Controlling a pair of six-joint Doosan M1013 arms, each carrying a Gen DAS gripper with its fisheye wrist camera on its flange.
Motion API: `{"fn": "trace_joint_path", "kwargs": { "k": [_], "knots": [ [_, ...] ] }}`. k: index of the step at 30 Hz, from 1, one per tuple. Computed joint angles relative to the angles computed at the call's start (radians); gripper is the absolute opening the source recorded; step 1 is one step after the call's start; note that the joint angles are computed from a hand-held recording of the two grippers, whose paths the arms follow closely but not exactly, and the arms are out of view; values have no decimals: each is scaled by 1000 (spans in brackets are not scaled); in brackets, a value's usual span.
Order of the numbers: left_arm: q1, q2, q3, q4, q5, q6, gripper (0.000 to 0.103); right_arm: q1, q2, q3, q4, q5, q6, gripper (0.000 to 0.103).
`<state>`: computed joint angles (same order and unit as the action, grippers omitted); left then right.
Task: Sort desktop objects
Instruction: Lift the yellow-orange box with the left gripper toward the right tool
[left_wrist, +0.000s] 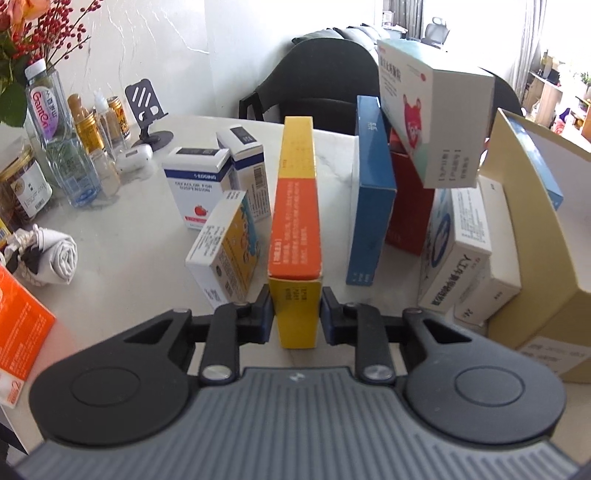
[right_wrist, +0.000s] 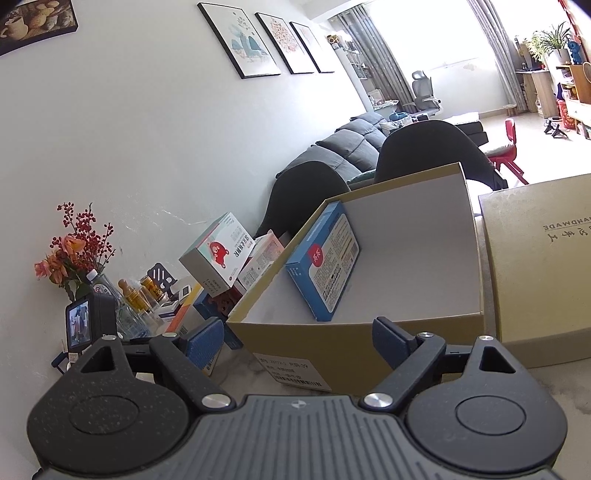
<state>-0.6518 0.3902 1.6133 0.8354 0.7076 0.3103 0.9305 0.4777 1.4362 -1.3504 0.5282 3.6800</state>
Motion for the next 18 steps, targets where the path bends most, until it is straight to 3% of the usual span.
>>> {"fn": "trace_joint_path", "kwargs": {
  "k": [18],
  "knots": [
    [-83,-94,136,66,-6,-162,23,3,12,-7,50,-44,-25,89]
  ]
}}
